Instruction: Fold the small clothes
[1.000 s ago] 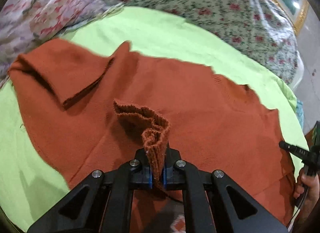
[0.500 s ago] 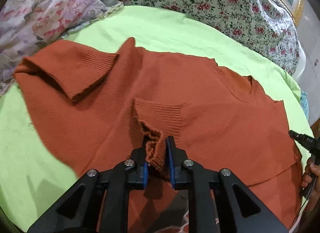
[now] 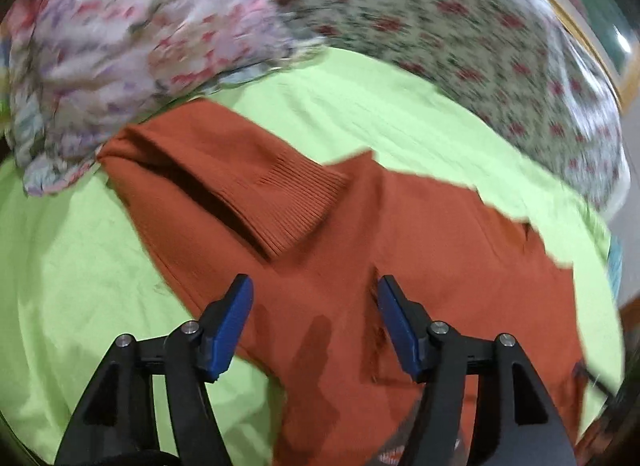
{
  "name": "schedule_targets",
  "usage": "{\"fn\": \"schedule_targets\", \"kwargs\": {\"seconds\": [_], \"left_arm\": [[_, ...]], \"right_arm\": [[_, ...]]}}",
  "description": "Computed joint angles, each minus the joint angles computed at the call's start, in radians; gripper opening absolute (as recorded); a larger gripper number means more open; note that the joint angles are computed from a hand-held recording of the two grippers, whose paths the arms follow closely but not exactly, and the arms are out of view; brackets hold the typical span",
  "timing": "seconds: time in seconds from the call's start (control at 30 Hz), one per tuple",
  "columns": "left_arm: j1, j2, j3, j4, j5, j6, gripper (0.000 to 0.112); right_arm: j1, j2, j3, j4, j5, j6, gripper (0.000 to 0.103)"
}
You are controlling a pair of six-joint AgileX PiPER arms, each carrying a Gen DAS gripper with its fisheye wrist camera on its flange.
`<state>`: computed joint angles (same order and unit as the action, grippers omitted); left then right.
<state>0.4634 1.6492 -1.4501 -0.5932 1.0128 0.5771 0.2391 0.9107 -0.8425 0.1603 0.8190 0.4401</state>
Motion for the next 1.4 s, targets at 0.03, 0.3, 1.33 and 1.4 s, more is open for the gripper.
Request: {"fn": "schedule_targets", "kwargs": {"seconds": [0.03,0.3,1.33,1.4], "left_arm": [[0.003,0.04,-0.049,0.012,0.014,-0.035,0.065],[-0.011,0.361,-0.433,0.096,0.115,-0.294,0.058],[-0.789,-0.126,0.315,-0.179,-0.267,-0.151,0.004],[-0.779,-0.102,0.334,-0.193,-0.245,-0.121,0.005]], "right_arm": [[0.042,0.0,0.004,-0.023,-0.006,0.038,0.04],[0.203,0.018,0.012,-0.1,-0.022,0.175,0.04],[0.023,-0.284,0.033,-0.155,0.212,0.201,0.04],[-0.043,-0.289,0.033,-0.109,0.226,0.142,0.04]]}}
